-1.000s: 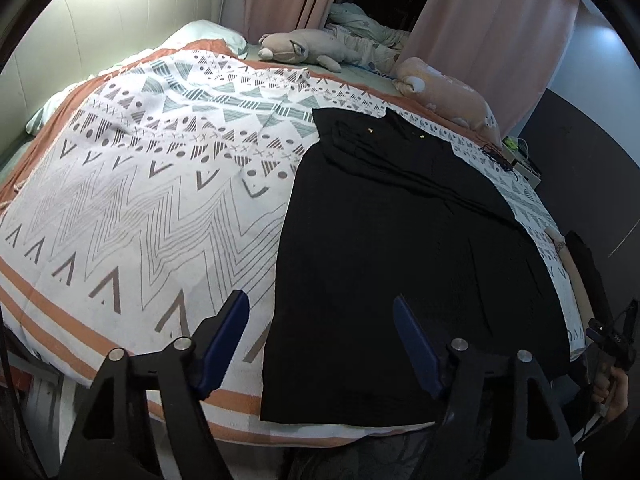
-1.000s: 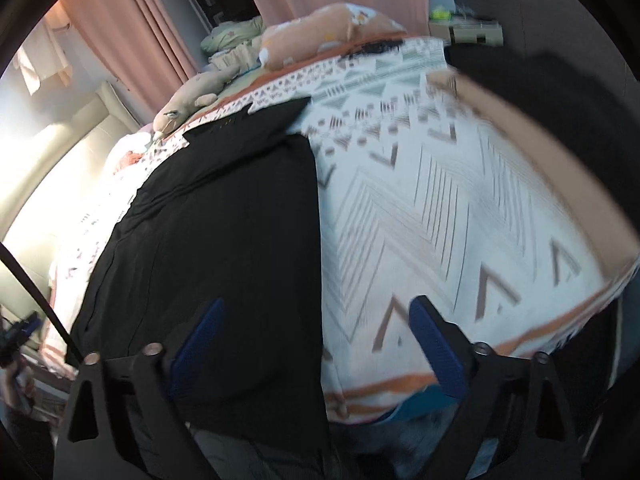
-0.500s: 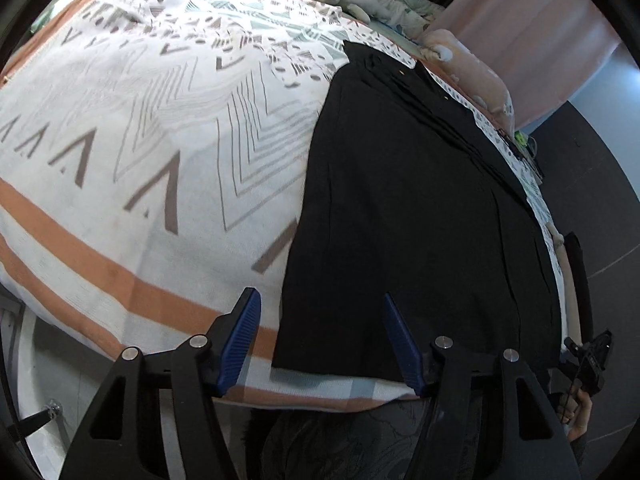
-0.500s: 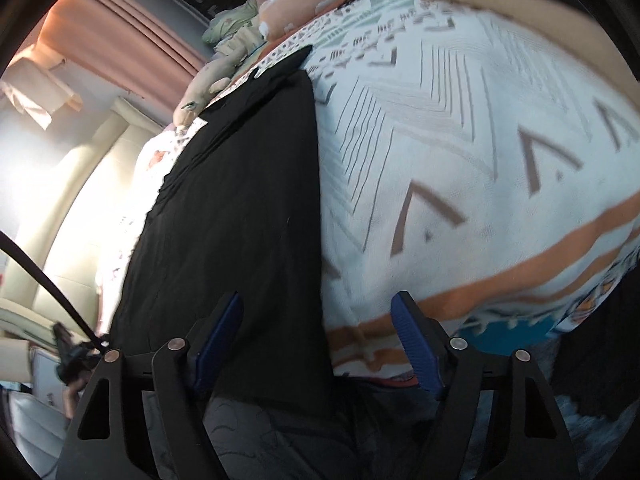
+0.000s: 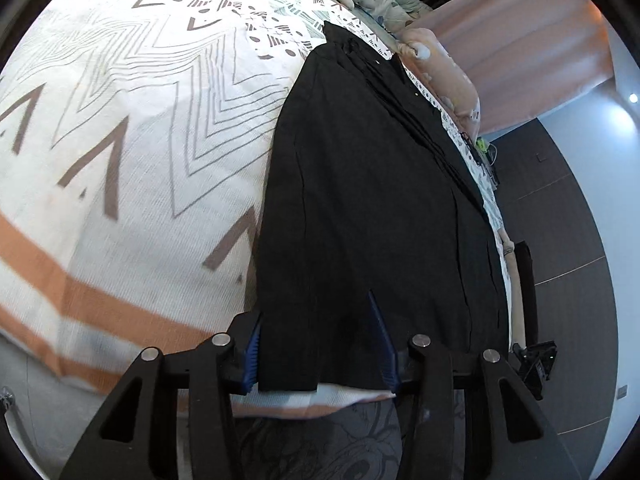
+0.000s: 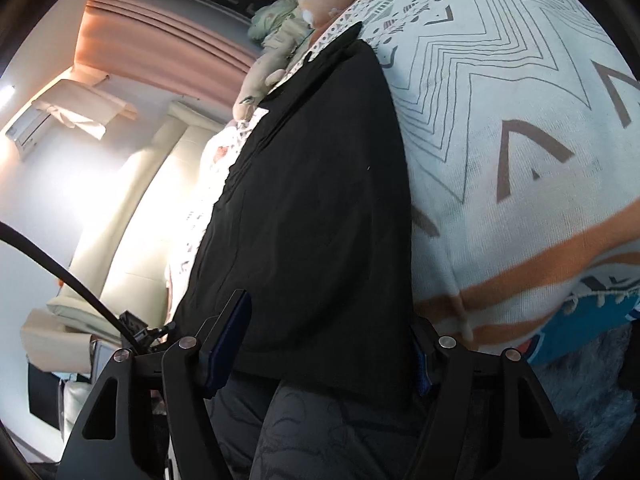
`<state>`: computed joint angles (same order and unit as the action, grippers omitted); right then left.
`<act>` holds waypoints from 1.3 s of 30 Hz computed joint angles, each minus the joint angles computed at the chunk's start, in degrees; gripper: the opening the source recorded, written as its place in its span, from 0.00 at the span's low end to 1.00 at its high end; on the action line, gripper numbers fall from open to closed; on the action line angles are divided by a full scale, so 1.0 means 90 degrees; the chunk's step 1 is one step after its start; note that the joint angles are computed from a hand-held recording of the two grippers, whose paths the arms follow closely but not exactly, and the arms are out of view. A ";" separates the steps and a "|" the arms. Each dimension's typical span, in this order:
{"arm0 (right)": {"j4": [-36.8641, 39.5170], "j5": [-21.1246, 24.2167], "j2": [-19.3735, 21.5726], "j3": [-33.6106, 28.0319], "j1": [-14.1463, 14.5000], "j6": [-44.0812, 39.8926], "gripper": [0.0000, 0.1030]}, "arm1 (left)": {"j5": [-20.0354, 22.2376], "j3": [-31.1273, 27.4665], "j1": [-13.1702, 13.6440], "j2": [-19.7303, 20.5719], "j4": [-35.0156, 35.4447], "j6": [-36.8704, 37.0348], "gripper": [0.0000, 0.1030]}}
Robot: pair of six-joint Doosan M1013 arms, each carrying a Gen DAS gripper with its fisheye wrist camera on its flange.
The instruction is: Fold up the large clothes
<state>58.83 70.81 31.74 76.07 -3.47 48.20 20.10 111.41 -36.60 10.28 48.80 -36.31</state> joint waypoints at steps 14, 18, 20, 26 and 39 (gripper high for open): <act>-0.0427 -0.0629 0.0307 -0.0414 0.0247 0.0721 0.04 | 0.0288 -0.0233 0.0073 0.0150 -0.0579 0.0715 0.10; -0.0196 -0.0762 0.0059 -0.0259 0.0281 0.0463 0.01 | 0.0565 -0.0178 -0.0111 -0.0019 0.0465 -0.0281 0.07; 0.0077 -0.0757 -0.0071 -0.0130 0.0236 0.0257 0.00 | 0.0546 -0.0040 -0.0186 -0.0178 0.1295 -0.1263 0.06; 0.0696 -0.0584 -0.0253 0.0028 0.0030 -0.0254 0.00 | 0.0771 0.0014 -0.0392 -0.0433 0.2362 -0.2335 0.05; 0.1401 -0.0112 -0.0784 0.0219 -0.0368 -0.0851 0.00 | 0.2056 -0.0509 -0.1163 -0.0975 0.2073 -0.1839 0.05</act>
<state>71.43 69.81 24.68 78.03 -6.78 40.54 38.61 106.83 -47.07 1.51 67.45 -52.86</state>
